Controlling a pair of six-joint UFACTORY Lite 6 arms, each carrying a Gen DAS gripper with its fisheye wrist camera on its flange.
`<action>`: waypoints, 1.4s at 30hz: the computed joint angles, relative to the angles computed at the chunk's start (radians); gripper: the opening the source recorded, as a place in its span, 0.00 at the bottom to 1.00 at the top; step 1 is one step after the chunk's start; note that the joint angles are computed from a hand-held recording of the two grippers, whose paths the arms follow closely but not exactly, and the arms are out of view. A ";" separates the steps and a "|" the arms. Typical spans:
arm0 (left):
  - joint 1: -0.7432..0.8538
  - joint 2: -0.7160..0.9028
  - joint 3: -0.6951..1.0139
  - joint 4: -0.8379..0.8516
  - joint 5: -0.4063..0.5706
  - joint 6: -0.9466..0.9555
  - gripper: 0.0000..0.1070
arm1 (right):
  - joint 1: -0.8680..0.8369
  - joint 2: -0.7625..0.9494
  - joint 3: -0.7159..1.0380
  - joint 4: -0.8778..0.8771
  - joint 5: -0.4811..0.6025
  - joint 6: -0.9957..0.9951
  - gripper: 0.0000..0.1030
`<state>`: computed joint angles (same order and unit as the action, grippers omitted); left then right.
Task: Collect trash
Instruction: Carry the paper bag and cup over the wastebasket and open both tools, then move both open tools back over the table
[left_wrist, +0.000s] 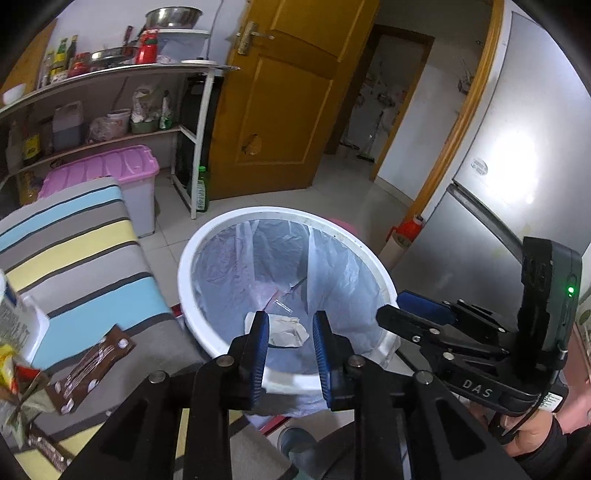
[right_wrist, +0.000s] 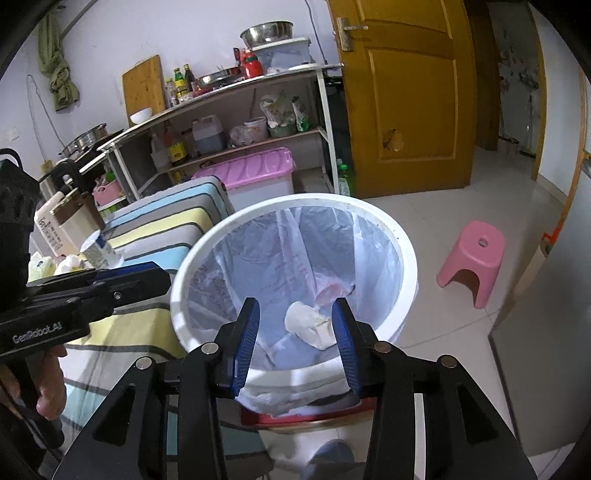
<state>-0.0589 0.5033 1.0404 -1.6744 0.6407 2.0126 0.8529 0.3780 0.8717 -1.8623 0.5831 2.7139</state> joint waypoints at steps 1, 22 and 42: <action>0.012 -0.012 -0.016 -0.003 0.007 0.008 0.23 | 0.014 -0.006 -0.002 0.011 0.009 -0.007 0.41; 0.444 -0.299 -0.395 -0.020 0.104 0.224 0.23 | 0.239 0.120 0.219 0.060 -0.001 -0.107 0.41; 0.801 -0.200 -0.303 0.091 0.136 0.289 0.26 | 0.233 0.470 0.738 0.343 -0.227 -0.602 0.41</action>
<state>0.7424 0.3032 0.7376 -1.5837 0.7765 2.3015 1.0857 0.8477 1.6098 -1.5195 0.3560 2.1120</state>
